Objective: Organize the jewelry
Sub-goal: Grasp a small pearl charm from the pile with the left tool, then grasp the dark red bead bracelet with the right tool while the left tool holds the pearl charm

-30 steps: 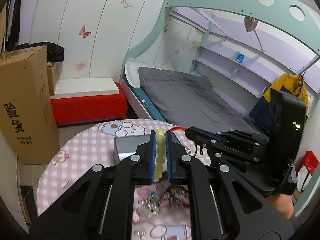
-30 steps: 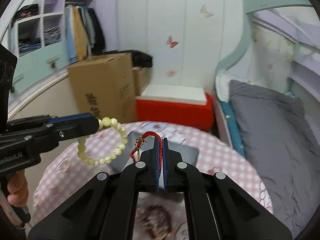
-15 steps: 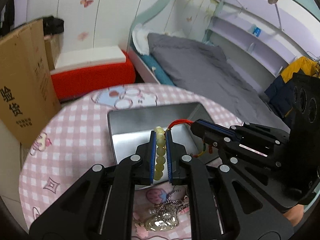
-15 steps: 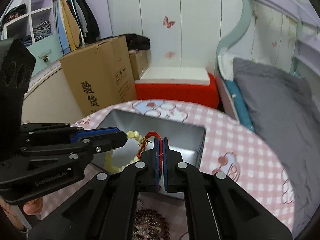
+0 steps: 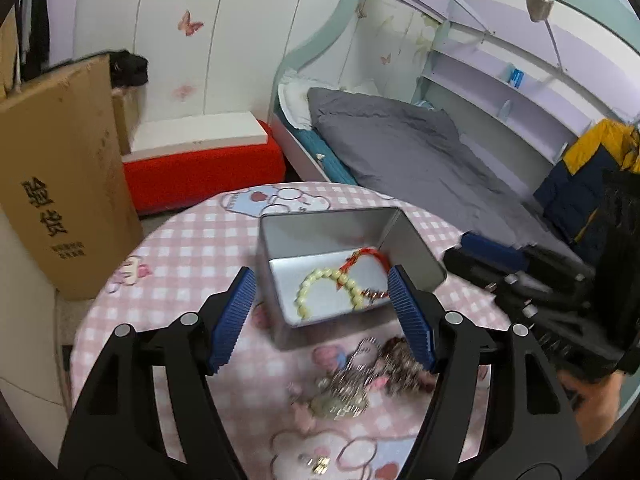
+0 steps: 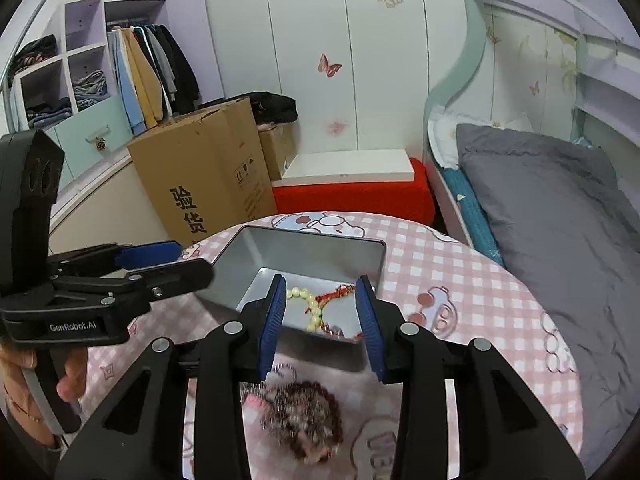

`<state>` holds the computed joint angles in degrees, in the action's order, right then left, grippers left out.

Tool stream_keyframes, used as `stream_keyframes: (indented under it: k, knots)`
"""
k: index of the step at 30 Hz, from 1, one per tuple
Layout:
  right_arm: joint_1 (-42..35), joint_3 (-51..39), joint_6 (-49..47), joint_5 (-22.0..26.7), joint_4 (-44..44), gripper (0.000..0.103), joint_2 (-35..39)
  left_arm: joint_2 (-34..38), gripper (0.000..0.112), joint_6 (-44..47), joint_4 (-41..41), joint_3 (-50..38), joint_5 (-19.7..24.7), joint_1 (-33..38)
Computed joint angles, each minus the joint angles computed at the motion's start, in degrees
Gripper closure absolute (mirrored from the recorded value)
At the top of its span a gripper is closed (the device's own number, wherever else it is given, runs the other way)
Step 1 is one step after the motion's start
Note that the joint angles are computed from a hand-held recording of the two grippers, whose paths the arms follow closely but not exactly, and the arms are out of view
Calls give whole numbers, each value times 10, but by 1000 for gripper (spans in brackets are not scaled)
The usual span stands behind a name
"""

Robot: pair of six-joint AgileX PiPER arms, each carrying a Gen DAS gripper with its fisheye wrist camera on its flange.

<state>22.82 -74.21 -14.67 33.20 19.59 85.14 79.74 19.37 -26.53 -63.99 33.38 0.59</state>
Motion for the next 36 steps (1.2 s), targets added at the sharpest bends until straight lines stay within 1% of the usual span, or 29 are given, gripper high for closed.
stream_keyframes:
  k: [4, 6, 8, 10, 15, 16, 18, 20, 21, 23, 24, 26, 27, 29, 30, 31, 32, 36]
  knots:
    - [6, 51, 21, -11, -21, 66, -52, -51, 44, 3, 10, 53, 2, 9]
    - [10, 66, 30, -9, -30, 66, -66, -75, 44, 4, 15, 84, 1, 14]
    - [16, 95, 46, -16, -45, 65, -87, -103, 44, -33, 61, 120, -11, 2]
    - [27, 120, 81, -21, -79, 63, -103, -126, 44, -67, 99, 152, -19, -11]
    - [34, 177, 103, -27, -87, 60, -130, -163, 44, -98, 133, 219, -34, -38]
    - [35, 189, 108, -29, -90, 60, -135, -167, 44, -117, 149, 230, -40, -48]
    - [37, 206, 122, -30, -101, 59, -142, -169, 49, -110, 136, 241, -43, -50]
    - [39, 219, 130, -31, -101, 58, -147, -168, 58, -104, 124, 252, -46, -51]
    - [37, 225, 126, -32, -98, 58, -150, -164, 60, -111, 130, 255, -50, -54]
    - [38, 233, 132, -34, -101, 58, -152, -156, 68, -139, 156, 256, -55, -64]
    - [39, 237, 133, -36, -101, 58, -154, -150, 69, -149, 165, 257, -58, -68]
    - [38, 239, 132, -34, -102, 57, -154, -143, 77, -142, 156, 255, -58, -69]
    - [38, 237, 134, -34, -106, 57, -152, -139, 77, -137, 149, 254, -59, -69]
    - [37, 238, 133, -34, -109, 57, -149, -132, 86, -122, 131, 253, -60, -66]
    - [35, 237, 134, -34, -109, 57, -146, -128, 88, -115, 123, 252, -60, -63]
    - [34, 238, 132, -36, -108, 57, -145, -126, 95, -110, 116, 252, -61, -63]
    - [32, 238, 129, -37, -105, 57, -143, -123, 100, -105, 112, 251, -60, -61]
    - [19, 234, 124, -43, -98, 57, -137, -123, 100, -84, 90, 251, -58, -55]
